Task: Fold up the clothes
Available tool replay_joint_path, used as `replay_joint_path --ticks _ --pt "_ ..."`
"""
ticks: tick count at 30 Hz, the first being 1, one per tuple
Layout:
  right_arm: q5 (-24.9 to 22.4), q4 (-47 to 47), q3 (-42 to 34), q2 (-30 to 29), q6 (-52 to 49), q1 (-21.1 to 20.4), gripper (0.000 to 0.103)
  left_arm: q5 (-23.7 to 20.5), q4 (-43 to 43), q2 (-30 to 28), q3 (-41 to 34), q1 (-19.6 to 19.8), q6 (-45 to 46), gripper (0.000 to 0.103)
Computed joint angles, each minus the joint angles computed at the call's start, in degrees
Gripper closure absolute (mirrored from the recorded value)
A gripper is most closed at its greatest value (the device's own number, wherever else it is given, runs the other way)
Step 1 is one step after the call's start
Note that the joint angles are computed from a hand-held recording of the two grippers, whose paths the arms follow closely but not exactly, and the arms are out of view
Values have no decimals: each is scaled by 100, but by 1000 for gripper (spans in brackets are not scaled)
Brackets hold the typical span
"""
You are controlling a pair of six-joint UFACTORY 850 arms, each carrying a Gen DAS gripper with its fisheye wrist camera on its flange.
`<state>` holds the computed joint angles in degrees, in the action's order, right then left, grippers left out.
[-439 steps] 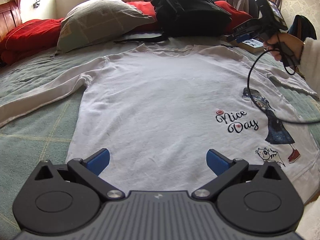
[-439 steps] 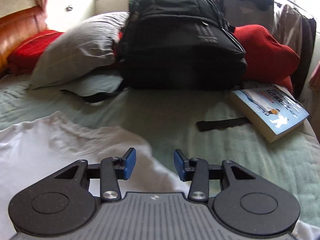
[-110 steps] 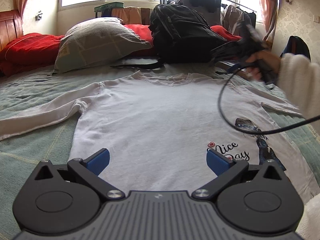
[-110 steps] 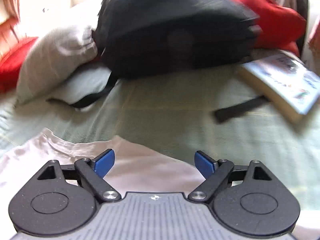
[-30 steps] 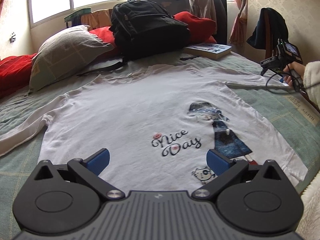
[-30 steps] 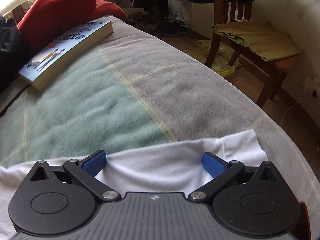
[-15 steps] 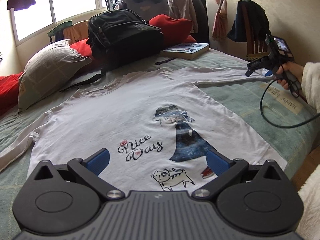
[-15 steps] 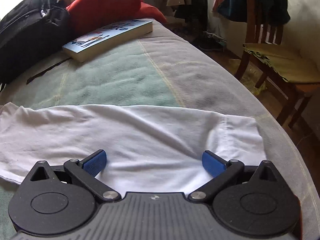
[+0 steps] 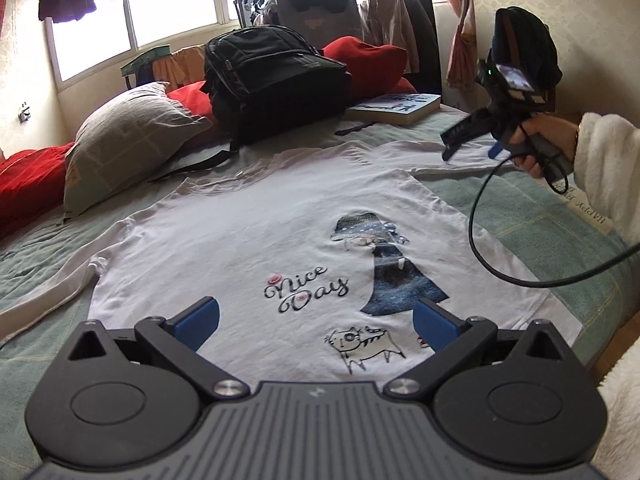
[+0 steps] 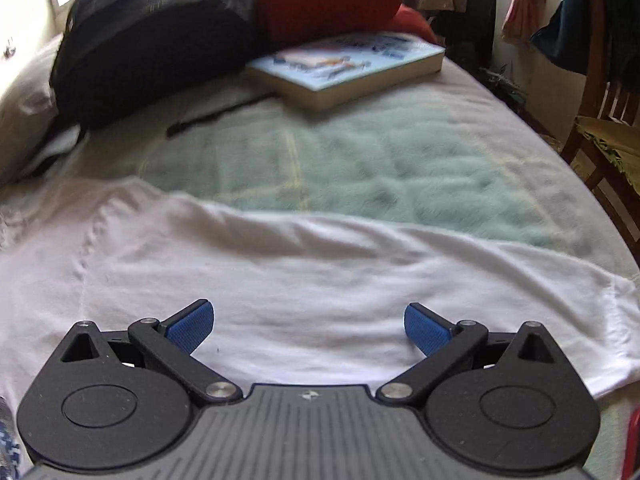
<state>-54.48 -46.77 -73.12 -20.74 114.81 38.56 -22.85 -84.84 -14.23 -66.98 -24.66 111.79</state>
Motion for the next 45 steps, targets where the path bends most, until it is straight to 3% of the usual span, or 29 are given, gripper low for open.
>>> replay_joint_path --ticks 7,8,14,21,24,27,29,37,41,45 --pt "-515 552 101 201 16 109 0 -297 140 -297 -264 264 -317 1" --pt "-381 355 170 308 298 96 0 -343 119 -328 -290 297 -316 1" --pt "1431 -1760 307 554 2138 -309 0 -359 123 -469 -428 443 -509 1" --pt "3037 -2442 -426 -168 2336 -980 0 -371 254 -644 -628 515 -804 1" --pt "3382 -2439 -472 -317 2332 -1119 0 -399 367 -713 -691 523 -933 1" --pt "3303 -2193 -266 -272 2230 -1145 0 -412 464 -763 -729 537 -1025 1" --pt "3155 -2724 138 -30 2875 -1096 1 -460 474 -796 -762 562 -1067 1" --pt "1930 -2562 1176 918 3570 -729 0 -549 470 -833 -799 565 -1063 1" --pt "2092 -3176 1091 918 3709 -535 0 -560 385 -761 -721 552 -939 1" --pt "2442 -2763 837 655 3088 -619 0 -538 230 -634 -574 559 -752 1"
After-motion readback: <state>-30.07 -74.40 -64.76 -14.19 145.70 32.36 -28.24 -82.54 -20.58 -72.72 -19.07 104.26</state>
